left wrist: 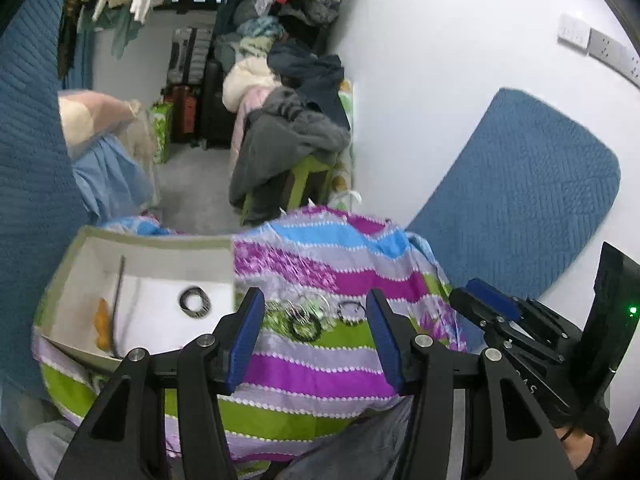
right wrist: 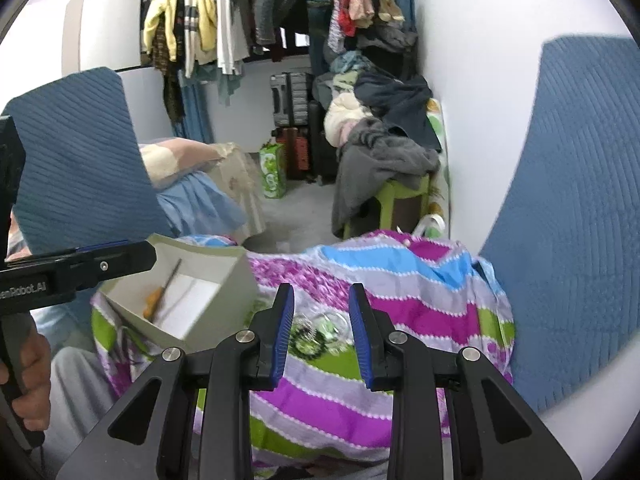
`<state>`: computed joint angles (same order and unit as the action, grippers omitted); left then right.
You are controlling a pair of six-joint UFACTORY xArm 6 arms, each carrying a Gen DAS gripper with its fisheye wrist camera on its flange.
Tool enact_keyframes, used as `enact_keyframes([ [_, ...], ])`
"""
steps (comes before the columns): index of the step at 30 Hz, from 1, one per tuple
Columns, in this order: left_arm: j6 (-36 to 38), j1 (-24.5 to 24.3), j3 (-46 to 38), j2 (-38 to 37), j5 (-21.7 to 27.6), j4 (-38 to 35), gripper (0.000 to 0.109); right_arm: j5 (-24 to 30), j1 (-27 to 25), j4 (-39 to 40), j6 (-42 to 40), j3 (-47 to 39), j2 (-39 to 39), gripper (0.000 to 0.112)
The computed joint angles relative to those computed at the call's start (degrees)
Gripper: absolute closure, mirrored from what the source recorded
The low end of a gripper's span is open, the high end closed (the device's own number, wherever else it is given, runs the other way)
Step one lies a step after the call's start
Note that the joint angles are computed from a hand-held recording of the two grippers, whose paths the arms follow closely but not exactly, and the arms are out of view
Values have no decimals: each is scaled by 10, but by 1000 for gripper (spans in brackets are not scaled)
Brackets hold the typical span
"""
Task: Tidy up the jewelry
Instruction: 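Grasp the black coil hair tie with the left gripper while the right gripper grasps the silver chain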
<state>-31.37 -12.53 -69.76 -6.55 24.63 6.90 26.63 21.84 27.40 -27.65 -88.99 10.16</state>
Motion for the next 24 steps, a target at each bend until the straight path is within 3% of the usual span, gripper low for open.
enact_keyframes([
  [7,14,-16,7,46,-36,-33,57,-34,-16,30,-39,46,17,87],
  [13,63,-28,-9,103,-57,-105,58,-46,-23,77,-77,52,54,87],
  [24,80,-27,-83,222,-45,-152,65,44,-50,91,-58,-91,190,87],
])
